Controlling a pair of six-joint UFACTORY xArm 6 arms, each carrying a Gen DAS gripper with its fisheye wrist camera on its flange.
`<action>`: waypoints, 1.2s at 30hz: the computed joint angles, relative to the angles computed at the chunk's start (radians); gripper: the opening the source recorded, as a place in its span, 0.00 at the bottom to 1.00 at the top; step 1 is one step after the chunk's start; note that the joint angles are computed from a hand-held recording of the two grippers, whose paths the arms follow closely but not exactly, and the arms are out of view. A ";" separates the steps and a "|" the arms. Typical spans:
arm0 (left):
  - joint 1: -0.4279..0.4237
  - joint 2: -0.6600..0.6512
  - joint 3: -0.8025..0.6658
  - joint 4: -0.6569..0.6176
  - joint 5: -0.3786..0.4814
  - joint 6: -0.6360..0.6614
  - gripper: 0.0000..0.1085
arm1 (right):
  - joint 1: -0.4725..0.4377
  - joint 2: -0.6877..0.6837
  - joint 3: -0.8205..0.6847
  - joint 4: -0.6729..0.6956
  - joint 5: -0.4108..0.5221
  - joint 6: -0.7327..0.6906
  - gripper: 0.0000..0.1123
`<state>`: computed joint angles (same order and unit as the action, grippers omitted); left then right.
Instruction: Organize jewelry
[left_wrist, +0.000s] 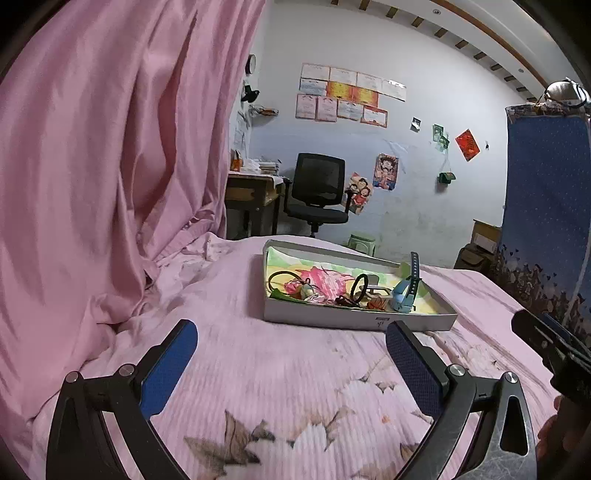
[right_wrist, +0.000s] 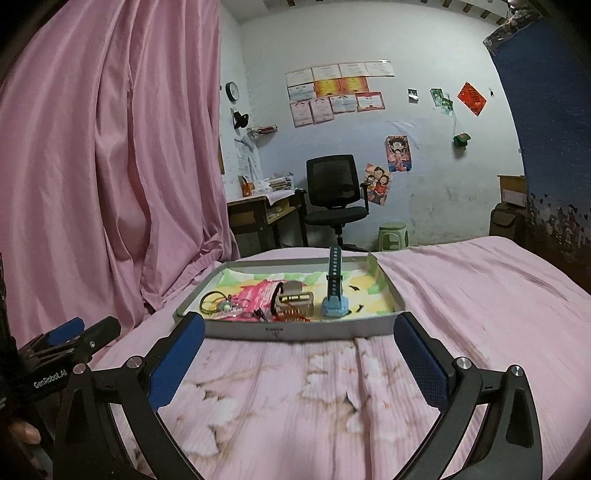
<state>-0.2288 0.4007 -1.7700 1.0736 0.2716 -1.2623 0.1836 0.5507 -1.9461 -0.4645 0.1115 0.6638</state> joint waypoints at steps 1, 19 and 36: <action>-0.004 -0.010 0.011 0.026 0.003 -0.028 0.94 | -0.004 -0.022 0.032 -0.045 -0.010 0.044 0.90; -0.042 -0.103 0.138 0.241 0.067 -0.205 0.94 | -0.055 -0.174 0.273 -0.426 -0.076 0.453 0.90; -0.050 -0.110 0.152 0.247 0.078 -0.216 0.95 | -0.064 -0.180 0.275 -0.573 -0.085 0.587 0.90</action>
